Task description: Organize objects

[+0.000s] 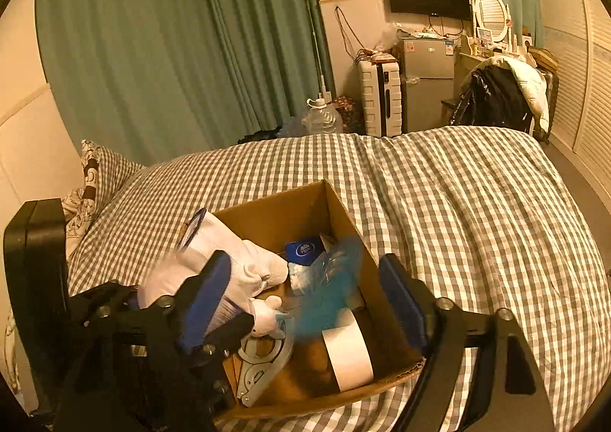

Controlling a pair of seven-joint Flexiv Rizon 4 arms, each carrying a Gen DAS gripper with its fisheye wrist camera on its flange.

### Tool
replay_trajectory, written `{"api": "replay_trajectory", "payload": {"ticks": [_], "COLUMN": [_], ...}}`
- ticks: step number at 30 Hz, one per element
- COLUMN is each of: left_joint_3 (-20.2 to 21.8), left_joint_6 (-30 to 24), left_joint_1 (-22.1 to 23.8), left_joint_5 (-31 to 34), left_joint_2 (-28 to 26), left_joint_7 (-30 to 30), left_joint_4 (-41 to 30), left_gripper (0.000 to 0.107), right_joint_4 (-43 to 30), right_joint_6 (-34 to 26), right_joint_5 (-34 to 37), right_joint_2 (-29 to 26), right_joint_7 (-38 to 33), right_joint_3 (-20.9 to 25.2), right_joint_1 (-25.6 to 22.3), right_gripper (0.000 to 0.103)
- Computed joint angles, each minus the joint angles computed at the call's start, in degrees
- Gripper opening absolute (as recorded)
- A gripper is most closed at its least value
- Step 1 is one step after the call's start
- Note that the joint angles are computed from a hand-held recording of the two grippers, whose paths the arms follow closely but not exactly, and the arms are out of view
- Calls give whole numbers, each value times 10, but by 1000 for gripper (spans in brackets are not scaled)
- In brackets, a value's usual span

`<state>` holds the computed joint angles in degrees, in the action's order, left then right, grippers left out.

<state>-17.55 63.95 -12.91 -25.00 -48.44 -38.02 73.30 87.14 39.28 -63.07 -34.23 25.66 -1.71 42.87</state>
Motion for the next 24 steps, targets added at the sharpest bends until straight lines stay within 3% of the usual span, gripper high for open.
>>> {"api": "replay_trajectory", "payload": {"ticks": [1,4,10,18,24], "left_joint_3": [-4,-27,-73,-175,-205], "left_joint_6": [12,47,88,147,151], "left_joint_1": [3,22,67,170,206], "left_joint_5": [-1,-13,-63,-233,-374], "left_joint_2": [7,36,86,190,243], "left_joint_7": [5,32,77,198,295], "left_joint_4": [8,43,83,186,213], "left_gripper": [93,94,101,103,103], "right_joint_4": [-1,-12,-52,-157,-250], "right_joint_6": [-2,-21,-105,-266,-347], "right_joint_5": [2,6,2,-24,-34], "right_joint_2": [1,5,19,9,-31], "right_joint_7": [-4,-14,-39,-93,-154], "right_joint_3": [1,2,7,6,-15], "right_joint_1": [-1,7,43,120,172], "right_gripper": [81,82,87,101,103]}}
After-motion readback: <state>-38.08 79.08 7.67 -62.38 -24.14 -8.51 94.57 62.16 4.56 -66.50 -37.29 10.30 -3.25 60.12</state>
